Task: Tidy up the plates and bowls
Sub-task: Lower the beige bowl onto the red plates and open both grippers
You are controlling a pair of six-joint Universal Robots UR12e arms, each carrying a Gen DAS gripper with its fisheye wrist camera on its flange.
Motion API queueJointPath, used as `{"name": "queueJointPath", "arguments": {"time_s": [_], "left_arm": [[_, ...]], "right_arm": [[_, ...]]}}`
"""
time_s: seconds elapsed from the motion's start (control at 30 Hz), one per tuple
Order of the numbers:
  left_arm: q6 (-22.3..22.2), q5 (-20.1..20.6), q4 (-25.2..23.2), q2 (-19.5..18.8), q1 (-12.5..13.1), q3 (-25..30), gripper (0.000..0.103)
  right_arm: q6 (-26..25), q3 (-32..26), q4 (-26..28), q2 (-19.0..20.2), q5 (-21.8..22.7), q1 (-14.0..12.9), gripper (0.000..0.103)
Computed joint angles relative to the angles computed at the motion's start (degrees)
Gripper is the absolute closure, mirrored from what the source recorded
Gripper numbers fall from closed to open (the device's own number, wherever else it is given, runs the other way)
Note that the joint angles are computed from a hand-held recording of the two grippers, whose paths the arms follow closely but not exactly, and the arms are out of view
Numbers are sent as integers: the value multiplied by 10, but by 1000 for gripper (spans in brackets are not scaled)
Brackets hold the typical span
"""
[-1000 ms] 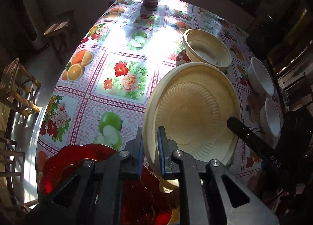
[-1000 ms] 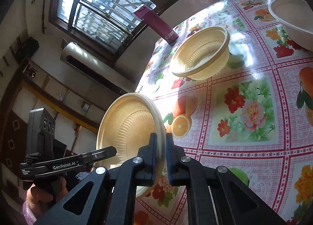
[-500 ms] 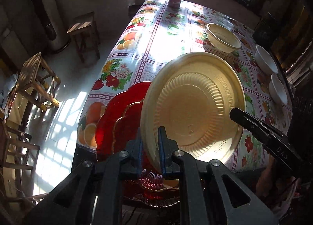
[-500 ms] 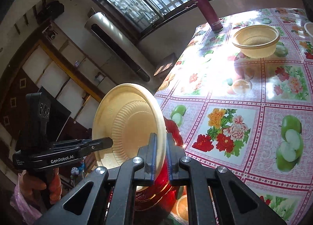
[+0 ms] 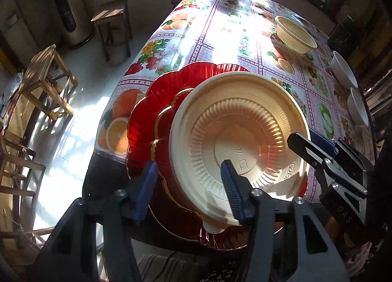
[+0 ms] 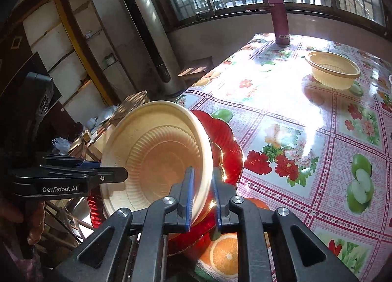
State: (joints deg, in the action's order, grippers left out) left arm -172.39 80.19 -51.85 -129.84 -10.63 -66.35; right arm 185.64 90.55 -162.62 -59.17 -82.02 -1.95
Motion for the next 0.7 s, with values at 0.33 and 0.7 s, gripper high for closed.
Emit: {"name": "queueJointPath", "arguments": {"time_s": [0.33, 0.7], "left_arm": [[15, -7, 193, 41, -16, -69, 0], [45, -156, 180, 7, -64, -12, 0]], "right_arm": [[-32, 62, -166, -40, 38, -24, 15], [18, 164, -287, -117, -22, -110, 0]]}}
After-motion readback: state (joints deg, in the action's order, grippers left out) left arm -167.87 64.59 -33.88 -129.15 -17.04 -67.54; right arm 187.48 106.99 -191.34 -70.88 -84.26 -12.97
